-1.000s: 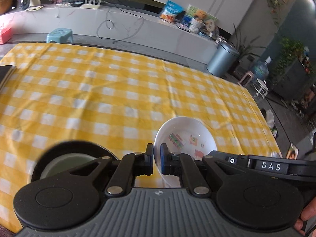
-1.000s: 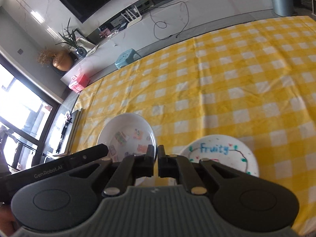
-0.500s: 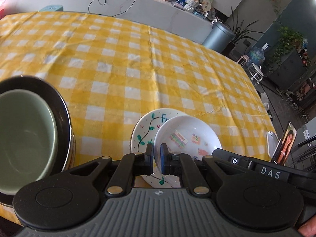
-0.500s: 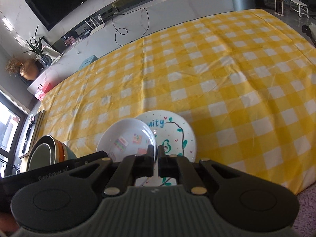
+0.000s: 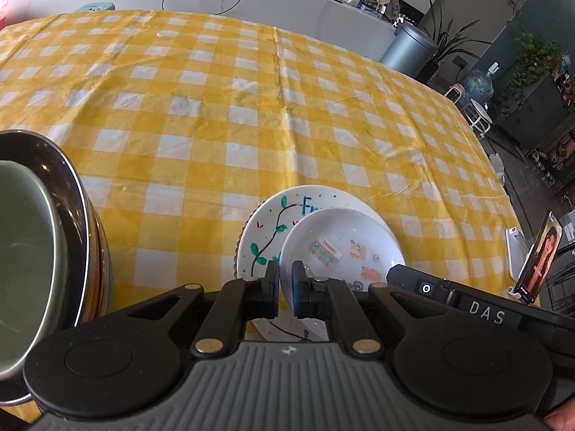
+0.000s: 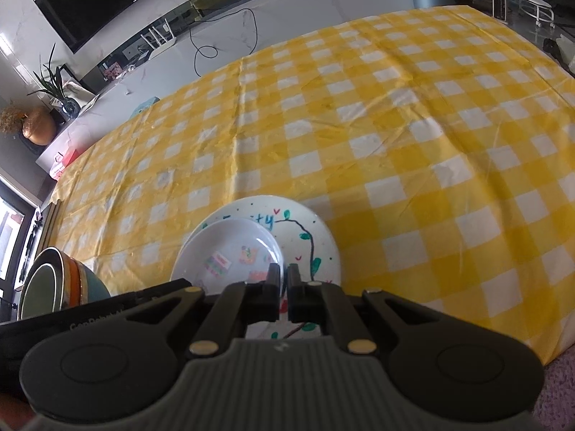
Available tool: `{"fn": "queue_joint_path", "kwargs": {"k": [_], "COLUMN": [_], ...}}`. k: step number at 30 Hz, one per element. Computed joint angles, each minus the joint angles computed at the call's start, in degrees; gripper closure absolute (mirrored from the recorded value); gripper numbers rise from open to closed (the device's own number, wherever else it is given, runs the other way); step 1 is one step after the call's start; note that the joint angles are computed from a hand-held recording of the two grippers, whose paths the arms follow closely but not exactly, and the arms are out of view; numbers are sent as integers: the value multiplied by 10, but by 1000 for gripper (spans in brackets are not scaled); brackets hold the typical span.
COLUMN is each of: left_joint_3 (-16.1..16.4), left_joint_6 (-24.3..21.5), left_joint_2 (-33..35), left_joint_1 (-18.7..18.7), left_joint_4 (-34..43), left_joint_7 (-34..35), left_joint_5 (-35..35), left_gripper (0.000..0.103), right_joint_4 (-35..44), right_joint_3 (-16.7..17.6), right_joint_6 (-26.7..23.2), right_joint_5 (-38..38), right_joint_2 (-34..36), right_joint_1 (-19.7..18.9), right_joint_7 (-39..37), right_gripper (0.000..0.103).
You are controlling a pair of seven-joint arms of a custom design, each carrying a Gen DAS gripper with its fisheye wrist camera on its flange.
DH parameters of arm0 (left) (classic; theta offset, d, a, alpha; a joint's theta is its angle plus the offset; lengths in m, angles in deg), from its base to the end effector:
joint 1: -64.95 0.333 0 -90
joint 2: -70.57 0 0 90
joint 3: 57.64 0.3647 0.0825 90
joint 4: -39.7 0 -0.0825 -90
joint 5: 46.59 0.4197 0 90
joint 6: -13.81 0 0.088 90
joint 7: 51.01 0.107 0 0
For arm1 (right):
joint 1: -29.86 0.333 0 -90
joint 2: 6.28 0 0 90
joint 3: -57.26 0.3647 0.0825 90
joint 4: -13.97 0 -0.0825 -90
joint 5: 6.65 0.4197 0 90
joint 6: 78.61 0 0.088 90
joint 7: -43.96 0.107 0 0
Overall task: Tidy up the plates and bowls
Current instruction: 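Lift the small white dish and lower it onto the 'Fruity' plate, then open both tools and pull them back from the dish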
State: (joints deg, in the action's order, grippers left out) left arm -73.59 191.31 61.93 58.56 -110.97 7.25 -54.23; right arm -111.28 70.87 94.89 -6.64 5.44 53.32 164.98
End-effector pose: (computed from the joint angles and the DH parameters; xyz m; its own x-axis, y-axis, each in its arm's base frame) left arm 0.4511 -0.1743 0.3870 0.1807 -0.9241 0.3368 -0.8195 -0.3308 -0.4680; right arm 0.5107 0.3784 0.3927 0.1735 -0.9206 -0.3498 -0.8722 0.0213 -0.4887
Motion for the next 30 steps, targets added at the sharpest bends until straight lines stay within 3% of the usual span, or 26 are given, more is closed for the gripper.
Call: {"fn": "queue_joint_path", "kwargs": {"k": [4,10,13,18,21,23,25,27,30], "left_joint_3": [-3,-20,-1,-7,18,23,2,-18,-8], "left_joint_6": [-5,-1,2,2,10,13,12,12,14], "left_joint_2": [10,18,21,22,22,18,12,5,-7], "left_joint_1": [6,29,7,16,-15,-23,0,23,8], "left_joint_4": [6,10,12,12,9,6,4,2,-3], "left_joint_7": [-7,-36,-15,-20,14,27,8,-13,-3], "left_joint_5": [14,67,49,70,27,4,19,42,31], "left_gripper": [96,96,96,95,85,74,68,64,58], "right_joint_4": [5,12,15,17,18,18,16,14,13], "right_joint_3": [8,-25,-24,-27,-36,-57,-69,-72,-90], "right_joint_6": [3,-3,-8,-8,-9,-9,-6,-1,-1], "right_joint_5": [8,-43,-50,-64,-80,-109,-133,-146,-184], "right_joint_2": [10,18,22,25,24,21,17,13,7], "right_joint_1": [-7,20,18,20,28,46,56,56,70], "right_joint_7": [-11,26,33,40,50,74,95,106,137], "right_gripper": [102,102,102,99,97,89,79,78,77]}}
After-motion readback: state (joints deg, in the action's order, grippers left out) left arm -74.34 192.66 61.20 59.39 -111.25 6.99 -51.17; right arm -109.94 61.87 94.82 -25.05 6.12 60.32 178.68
